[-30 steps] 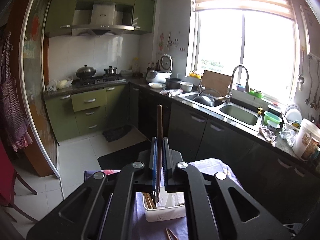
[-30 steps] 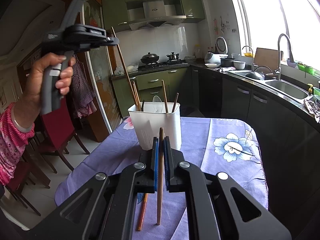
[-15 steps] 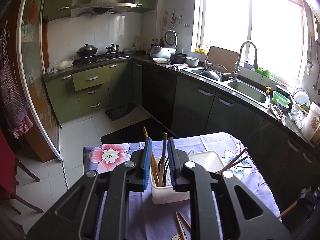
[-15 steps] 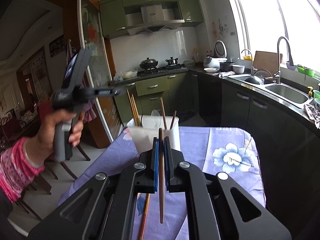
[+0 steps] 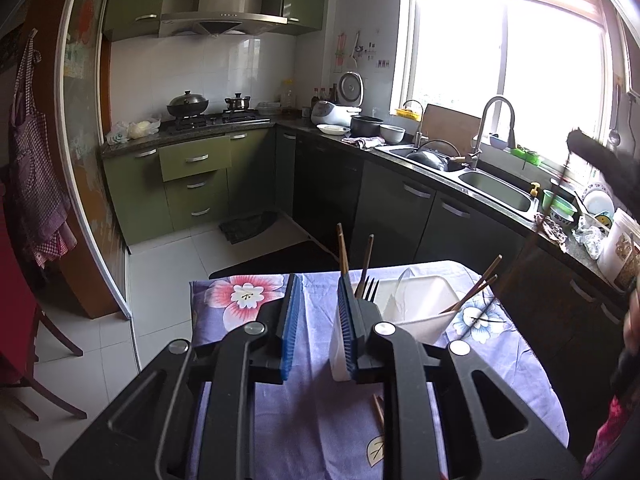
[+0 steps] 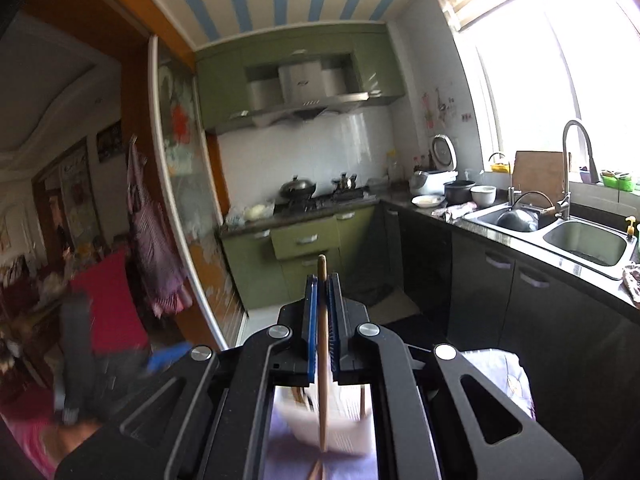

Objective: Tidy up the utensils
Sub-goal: 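Carry the chopsticks over the white holder and open both grippers to drop them in, then grasp the last wooden chopstick with the left gripper while the right gripper grasps the other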

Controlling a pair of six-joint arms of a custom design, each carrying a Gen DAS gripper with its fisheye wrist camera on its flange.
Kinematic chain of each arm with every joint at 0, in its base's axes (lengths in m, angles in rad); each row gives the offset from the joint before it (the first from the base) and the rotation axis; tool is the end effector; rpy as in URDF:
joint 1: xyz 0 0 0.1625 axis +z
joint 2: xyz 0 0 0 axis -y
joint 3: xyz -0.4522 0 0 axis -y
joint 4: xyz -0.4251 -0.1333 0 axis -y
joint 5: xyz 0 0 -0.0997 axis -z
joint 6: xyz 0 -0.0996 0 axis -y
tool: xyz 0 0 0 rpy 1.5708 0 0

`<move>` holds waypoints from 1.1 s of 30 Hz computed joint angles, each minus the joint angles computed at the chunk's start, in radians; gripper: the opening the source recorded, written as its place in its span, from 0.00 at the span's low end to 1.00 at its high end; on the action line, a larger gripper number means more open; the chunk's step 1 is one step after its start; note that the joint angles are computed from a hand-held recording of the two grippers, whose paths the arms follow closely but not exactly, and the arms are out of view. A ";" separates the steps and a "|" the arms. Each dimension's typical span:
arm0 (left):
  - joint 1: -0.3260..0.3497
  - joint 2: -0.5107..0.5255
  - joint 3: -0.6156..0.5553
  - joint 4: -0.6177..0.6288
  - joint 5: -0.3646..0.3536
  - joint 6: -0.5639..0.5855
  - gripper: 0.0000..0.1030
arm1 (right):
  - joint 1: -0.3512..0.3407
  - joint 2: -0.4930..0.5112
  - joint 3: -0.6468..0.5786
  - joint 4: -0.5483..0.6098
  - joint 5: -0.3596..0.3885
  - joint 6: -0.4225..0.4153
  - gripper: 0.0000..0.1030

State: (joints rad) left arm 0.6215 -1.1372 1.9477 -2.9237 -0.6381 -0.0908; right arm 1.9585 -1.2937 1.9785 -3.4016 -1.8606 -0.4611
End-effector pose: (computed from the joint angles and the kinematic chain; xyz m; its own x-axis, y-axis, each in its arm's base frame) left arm -0.3628 -0.5222 0.2655 -0.7442 0.1966 -0.6383 0.6314 0.5186 -0.5765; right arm 0.3167 -0.4983 0.3801 -0.8134 -0.2784 0.5109 -0.5781 0.2877 -0.7636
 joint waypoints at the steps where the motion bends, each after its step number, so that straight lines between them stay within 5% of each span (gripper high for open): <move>1: 0.000 -0.008 0.009 -0.001 0.002 -0.004 0.18 | 0.001 0.018 -0.023 -0.008 -0.004 0.007 0.06; 9: 0.012 -0.034 0.040 0.023 0.000 -0.024 0.19 | 0.000 0.128 -0.146 0.002 -0.112 -0.021 0.06; 17: 0.020 -0.026 0.049 0.046 -0.016 -0.049 0.21 | -0.030 0.166 -0.105 0.042 -0.161 -0.092 0.08; 26: 0.035 0.020 0.063 0.116 -0.074 -0.128 0.24 | -0.027 0.025 0.063 -0.027 -0.072 -0.113 0.16; 33: 0.082 0.118 0.035 0.197 -0.162 -0.237 0.24 | -0.096 -0.047 0.212 -0.014 -0.108 -0.126 0.16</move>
State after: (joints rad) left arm 0.7031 -1.0193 1.9830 -2.7266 -0.8005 -0.3279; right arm 1.8622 -1.3407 2.1905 -3.4152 -1.9685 -0.5872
